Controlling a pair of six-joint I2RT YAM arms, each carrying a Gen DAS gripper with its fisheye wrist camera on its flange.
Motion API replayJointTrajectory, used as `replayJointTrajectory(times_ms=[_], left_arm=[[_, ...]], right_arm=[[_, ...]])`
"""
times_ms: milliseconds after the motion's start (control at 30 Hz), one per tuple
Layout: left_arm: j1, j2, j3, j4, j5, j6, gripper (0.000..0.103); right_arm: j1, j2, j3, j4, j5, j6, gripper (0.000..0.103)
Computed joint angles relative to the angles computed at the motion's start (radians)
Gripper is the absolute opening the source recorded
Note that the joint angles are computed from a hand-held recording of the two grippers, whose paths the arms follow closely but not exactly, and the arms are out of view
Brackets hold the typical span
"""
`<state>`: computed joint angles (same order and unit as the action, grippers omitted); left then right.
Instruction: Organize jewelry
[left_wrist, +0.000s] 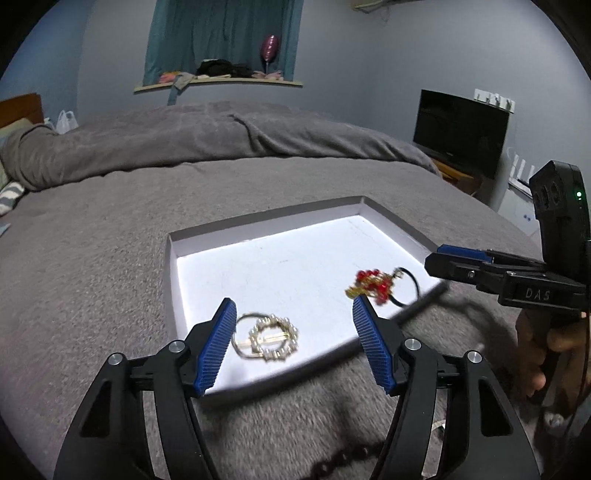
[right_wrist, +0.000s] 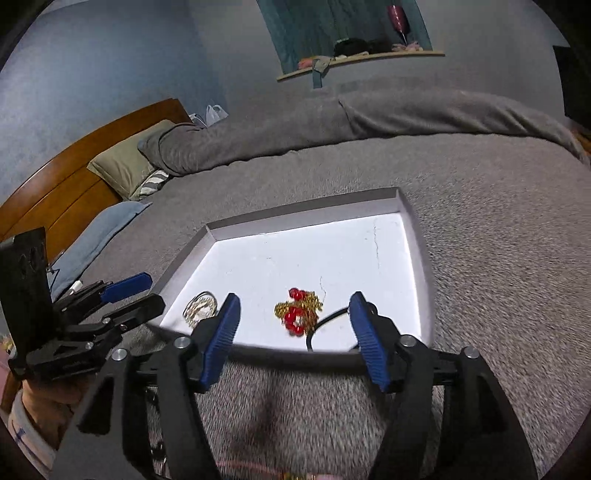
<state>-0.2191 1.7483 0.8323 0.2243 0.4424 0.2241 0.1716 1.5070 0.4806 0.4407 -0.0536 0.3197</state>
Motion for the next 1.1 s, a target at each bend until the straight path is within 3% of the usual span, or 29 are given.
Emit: replayJointTrajectory(times_ms=[267,600,900,1100], left_arm=[[0.059,-0.099,-0.106,-0.013,0.063,0.037,0.071],[0.157,-0.182,-0.263,-0.048,0.153,0.195,0.071],[0.11,-0.159,-0.27,-0.084,0.129,0.251,0.071],[0.075,-0.11,-0.248,-0.089,0.053,0.257,0.068]], right_arm=[[-0.028,-0.158,-0.145,0.0,0.007,-0.001,0.065],[-0.103,-0.341,-0.308,-0.069,-0.028,-0.053,0.065],[-0.102,-0.443,-0.398,-0.115,-0.04,-0.058,0.065],[-0.087,-0.462,-0.4,-0.128,-0.038,-0.054,0.065]])
